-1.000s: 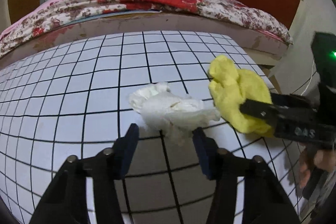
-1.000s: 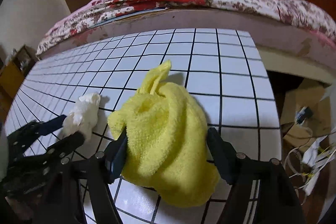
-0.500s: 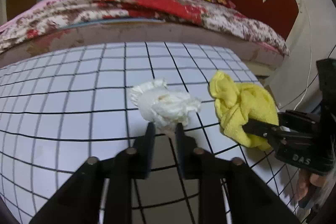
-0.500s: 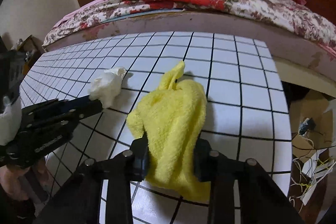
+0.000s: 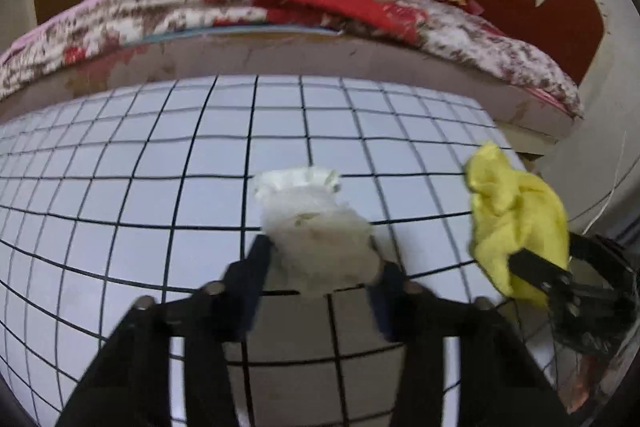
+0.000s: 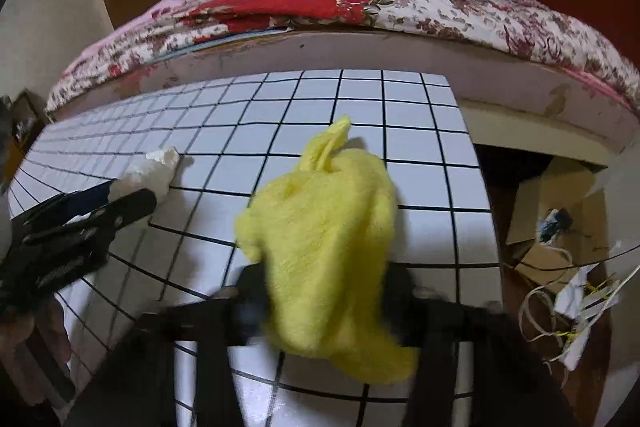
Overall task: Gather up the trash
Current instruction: 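Grasp the white tissue with left tool while right tool grasps yellow cloth, then lift the white tissue and yellow cloth and carry both toward the black bin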
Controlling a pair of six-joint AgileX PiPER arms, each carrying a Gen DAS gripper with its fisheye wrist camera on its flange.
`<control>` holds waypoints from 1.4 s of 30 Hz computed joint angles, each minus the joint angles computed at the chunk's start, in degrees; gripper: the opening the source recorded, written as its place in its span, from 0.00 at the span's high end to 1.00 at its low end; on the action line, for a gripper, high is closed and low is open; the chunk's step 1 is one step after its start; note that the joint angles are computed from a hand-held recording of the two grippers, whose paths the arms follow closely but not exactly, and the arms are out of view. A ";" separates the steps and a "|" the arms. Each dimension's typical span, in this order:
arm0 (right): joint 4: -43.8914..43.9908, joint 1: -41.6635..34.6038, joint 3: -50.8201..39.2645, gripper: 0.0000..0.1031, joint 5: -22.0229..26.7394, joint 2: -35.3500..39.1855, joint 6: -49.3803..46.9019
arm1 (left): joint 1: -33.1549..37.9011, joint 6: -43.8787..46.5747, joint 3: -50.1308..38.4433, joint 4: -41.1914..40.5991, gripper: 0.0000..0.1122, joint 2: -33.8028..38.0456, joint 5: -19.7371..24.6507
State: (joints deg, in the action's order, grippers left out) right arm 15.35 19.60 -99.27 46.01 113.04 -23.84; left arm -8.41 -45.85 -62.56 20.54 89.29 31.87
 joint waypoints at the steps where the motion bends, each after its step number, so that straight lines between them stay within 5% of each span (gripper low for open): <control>1: -0.18 0.11 0.42 0.33 -0.57 -0.18 -0.48 | 0.14 0.23 0.39 -0.33 0.66 -0.15 -0.50; 9: 0.97 0.18 -4.37 0.34 2.94 3.39 -1.12 | 0.85 2.70 3.51 -1.70 0.75 -2.58 -2.85; 13: 4.08 0.31 -5.73 0.65 5.40 4.25 -3.48 | 0.36 2.54 4.88 -0.93 0.77 -4.51 -2.91; 15: 3.45 1.00 -4.23 0.70 4.70 3.02 -3.68 | 0.04 2.41 5.76 -0.55 0.82 -5.87 -2.96; 26: 3.44 2.87 9.15 0.71 -2.38 -8.25 -4.49 | -2.96 -2.25 11.02 4.06 0.83 -14.98 -0.19; 42: 4.73 2.77 28.78 0.71 -4.07 -30.92 -2.94 | -28.03 -26.46 16.48 19.11 0.83 -31.71 18.76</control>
